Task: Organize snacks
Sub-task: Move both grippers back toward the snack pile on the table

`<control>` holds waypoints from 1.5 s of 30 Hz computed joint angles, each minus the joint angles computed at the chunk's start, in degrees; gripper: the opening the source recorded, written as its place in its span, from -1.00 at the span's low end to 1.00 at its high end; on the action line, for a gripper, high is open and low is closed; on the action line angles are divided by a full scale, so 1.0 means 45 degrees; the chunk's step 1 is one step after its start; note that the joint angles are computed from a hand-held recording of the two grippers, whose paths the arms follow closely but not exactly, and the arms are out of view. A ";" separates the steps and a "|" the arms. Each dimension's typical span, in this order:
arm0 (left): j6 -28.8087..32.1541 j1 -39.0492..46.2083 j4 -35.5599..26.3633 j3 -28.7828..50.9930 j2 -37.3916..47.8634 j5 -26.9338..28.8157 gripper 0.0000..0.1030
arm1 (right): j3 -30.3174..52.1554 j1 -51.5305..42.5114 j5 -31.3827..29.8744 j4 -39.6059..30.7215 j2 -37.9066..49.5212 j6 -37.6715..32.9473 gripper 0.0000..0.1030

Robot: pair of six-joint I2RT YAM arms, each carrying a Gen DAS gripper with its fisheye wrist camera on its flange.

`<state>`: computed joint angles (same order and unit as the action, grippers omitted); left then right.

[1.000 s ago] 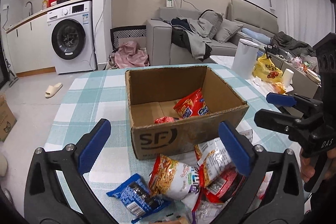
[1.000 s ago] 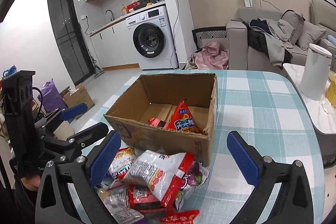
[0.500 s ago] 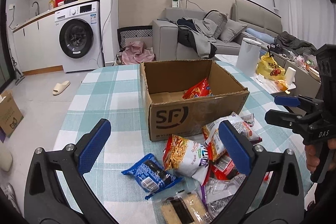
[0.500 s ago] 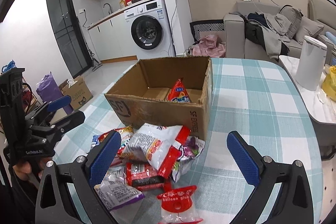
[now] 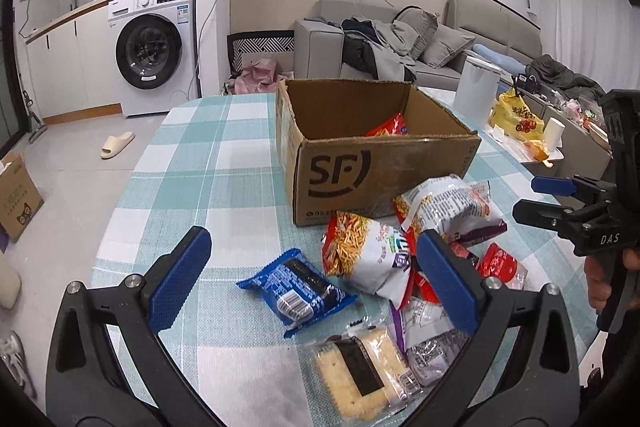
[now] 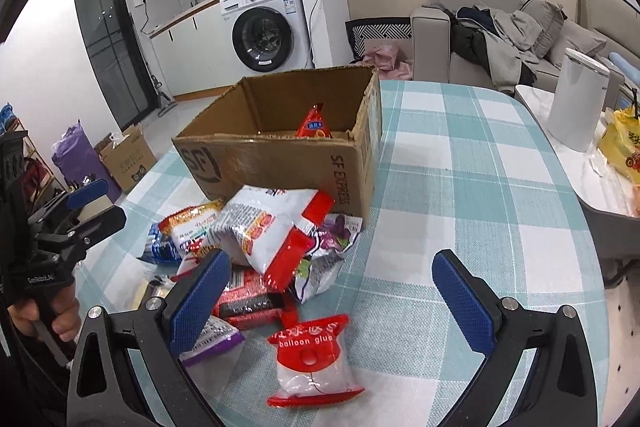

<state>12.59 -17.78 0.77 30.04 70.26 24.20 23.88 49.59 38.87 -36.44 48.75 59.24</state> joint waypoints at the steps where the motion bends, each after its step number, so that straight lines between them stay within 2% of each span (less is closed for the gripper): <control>1: 0.0072 0.0017 -0.0047 -0.0064 -0.0004 0.0038 0.98 | -0.0066 0.0064 -0.0027 -0.0028 0.0007 0.0078 0.99; 19: 0.0665 -0.0225 -0.0184 -0.1421 -0.0258 -0.0704 0.98 | -0.0653 0.1484 -0.0221 -0.0067 0.1091 0.1965 0.99; 28: 0.0697 -0.0263 0.0126 -0.1715 0.0512 -0.0875 0.98 | -0.1104 0.1557 -0.0710 0.0017 0.1145 0.2041 0.99; 39: 0.0604 -0.1131 0.0808 -0.1579 0.2119 -0.2146 0.98 | -0.1280 0.1384 -0.1151 0.0351 0.1559 0.1644 0.99; 45: 0.0639 -0.0964 0.0687 -0.1254 0.2706 -0.1675 0.98 | -0.1246 0.1289 -0.1290 0.0711 0.2065 0.1407 0.99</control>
